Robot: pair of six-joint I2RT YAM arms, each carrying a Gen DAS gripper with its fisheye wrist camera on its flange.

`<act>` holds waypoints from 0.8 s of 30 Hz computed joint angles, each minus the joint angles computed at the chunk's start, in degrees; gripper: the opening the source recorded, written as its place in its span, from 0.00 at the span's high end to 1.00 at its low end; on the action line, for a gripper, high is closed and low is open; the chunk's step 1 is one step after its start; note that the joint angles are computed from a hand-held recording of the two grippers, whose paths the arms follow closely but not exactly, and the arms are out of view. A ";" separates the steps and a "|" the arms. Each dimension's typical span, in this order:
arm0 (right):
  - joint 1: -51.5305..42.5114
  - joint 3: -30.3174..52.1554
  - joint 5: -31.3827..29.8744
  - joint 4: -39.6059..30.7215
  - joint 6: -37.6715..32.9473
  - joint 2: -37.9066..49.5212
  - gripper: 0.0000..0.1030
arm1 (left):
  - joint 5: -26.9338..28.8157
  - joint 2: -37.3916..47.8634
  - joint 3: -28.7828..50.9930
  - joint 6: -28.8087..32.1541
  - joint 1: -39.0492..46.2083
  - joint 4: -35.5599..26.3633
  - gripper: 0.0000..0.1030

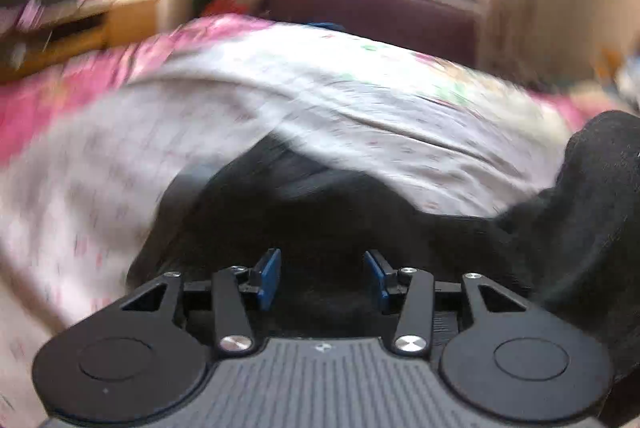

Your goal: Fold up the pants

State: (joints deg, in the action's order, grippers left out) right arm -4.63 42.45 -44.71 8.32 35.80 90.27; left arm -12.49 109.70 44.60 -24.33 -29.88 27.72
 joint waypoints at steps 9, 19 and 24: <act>26.87 33.30 27.94 -24.35 -7.37 18.79 0.74 | 14.37 -0.21 -8.97 -5.53 9.39 13.74 0.43; 36.97 44.40 42.87 -30.01 -11.95 28.16 0.69 | 23.89 -0.08 -12.76 -9.09 15.00 19.67 0.44; 35.97 48.20 42.34 -29.15 -5.45 31.73 0.72 | 26.93 -1.22 -16.69 -13.39 17.72 25.13 0.43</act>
